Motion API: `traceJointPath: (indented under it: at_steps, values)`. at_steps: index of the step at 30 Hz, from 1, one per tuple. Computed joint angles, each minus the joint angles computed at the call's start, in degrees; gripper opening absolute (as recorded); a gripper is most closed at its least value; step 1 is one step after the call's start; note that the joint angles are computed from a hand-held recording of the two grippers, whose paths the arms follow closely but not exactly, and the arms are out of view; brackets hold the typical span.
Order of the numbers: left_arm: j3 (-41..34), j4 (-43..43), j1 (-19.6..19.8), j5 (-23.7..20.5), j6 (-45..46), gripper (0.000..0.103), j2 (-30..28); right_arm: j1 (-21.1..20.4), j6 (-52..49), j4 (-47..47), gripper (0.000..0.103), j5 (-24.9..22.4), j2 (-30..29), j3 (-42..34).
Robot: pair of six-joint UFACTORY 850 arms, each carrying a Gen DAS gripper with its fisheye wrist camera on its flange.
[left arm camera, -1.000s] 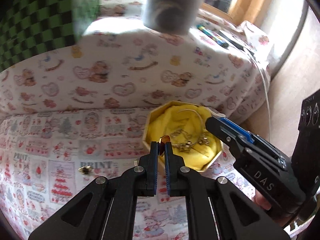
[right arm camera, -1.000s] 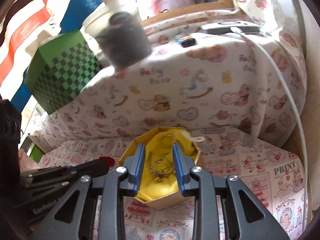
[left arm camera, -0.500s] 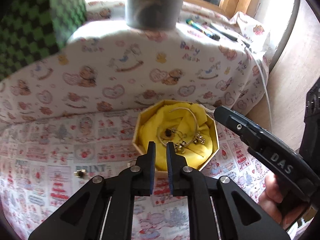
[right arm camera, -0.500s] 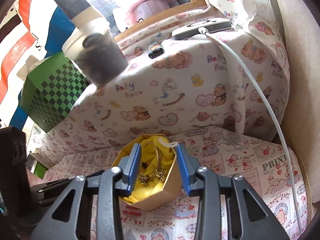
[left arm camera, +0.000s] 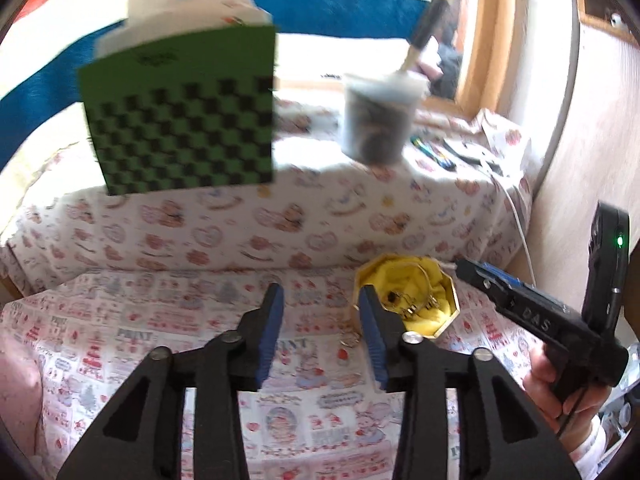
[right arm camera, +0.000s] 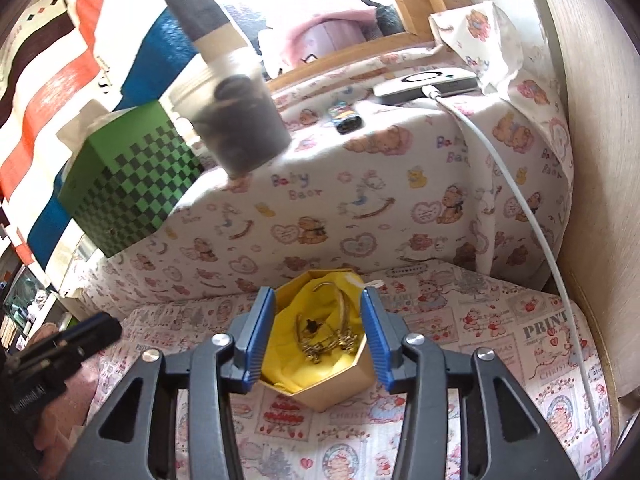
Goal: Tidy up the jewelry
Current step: 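Lower the left gripper onto the gold ring with dark stone and close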
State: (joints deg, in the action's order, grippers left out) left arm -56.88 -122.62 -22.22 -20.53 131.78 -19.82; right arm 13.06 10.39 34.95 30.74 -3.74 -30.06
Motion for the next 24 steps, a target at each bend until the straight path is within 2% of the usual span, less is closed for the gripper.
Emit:
traceJointPath:
  at_steps: [3, 5, 7, 11, 13, 14, 15, 19, 24]
  values:
    - [1.6, -13.8, 0.9, -1.7, 13.2, 0.047, 0.5, 1.1, -0.2, 0.1, 0.049, 0.9, 0.0, 0.1]
    - [2.1, -19.6, 1.7, -4.4, 17.7, 0.048, 0.0, 1.7, -1.1, 0.3, 0.055, 1.2, -0.3, -0.1]
    - [2.5, -26.2, 2.2, -6.5, 22.6, 0.051, -0.7, 2.4, -4.0, 2.6, 0.056, 1.4, -0.9, -0.6]
    - [1.2, -25.6, 2.9, -6.4, 23.0, 0.058, -2.9, 3.1, -7.4, 6.2, 0.058, 1.5, -2.1, -1.4]
    - [0.7, -27.6, 2.8, -5.4, 25.1, 0.069, -3.8, 3.1, -7.3, 6.4, 0.058, 1.3, -2.5, -1.6]
    - [0.3, -27.5, 2.7, -4.3, 24.8, 0.079, -4.2, 3.2, -7.9, 7.2, 0.059, 1.4, -2.6, -1.7]
    - [-0.6, -25.2, 2.7, -2.7, 22.3, 0.082, -4.8, 3.3, -8.9, 8.5, 0.06, 1.7, -2.7, -1.8]
    - [-2.5, -12.9, 3.7, -1.7, 9.4, 0.083, -6.3, 2.9, -9.0, 10.0, 0.064, 2.4, -2.8, -1.3]
    - [-2.3, -21.1, 2.5, 0.6, 18.5, 0.085, -7.7, 2.7, -10.5, 12.5, 0.069, 1.6, -4.2, -2.2]
